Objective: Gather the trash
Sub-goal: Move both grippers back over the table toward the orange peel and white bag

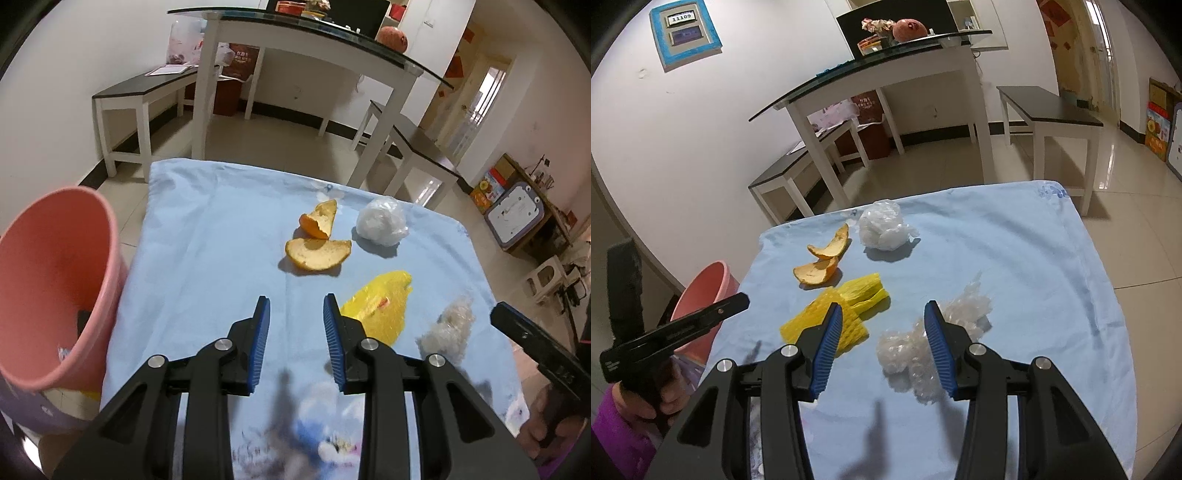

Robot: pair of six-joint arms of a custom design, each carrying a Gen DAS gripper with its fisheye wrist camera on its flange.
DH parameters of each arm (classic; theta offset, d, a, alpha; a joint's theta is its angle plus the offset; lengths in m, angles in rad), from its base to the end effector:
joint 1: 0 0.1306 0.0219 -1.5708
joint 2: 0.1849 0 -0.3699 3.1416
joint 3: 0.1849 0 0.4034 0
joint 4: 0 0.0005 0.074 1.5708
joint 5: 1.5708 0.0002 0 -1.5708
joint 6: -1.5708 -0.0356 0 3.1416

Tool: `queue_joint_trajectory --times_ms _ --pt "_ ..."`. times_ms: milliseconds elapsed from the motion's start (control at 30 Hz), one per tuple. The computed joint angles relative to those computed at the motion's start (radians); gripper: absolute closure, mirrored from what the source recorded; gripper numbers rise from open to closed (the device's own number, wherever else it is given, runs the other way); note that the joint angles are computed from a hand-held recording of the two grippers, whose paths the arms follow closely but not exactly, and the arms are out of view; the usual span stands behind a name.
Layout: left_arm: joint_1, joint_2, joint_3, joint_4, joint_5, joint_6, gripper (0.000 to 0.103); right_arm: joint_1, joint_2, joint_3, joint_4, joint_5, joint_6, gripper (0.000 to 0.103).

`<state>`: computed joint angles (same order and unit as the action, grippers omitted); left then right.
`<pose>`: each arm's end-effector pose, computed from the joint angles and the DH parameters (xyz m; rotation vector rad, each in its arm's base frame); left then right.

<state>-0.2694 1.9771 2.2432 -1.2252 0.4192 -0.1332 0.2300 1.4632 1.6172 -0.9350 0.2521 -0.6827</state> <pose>0.6498 -0.1950 0.4565 0.6645 2.4164 -0.5844 0.5143 0.1108 0.4848 0.6410 2.2365 0.1624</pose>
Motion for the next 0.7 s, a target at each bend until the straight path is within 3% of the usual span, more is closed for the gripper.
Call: queue_joint_trajectory --times_ms 500,700 --pt "-0.039 0.325 0.457 -0.178 -0.044 0.019 0.073 -0.083 0.122 0.134 -0.043 -0.076 0.089 0.054" --pt "-0.046 0.379 0.533 -0.173 -0.059 0.024 0.073 -0.106 0.206 0.231 -0.069 -0.112 0.134 0.054"
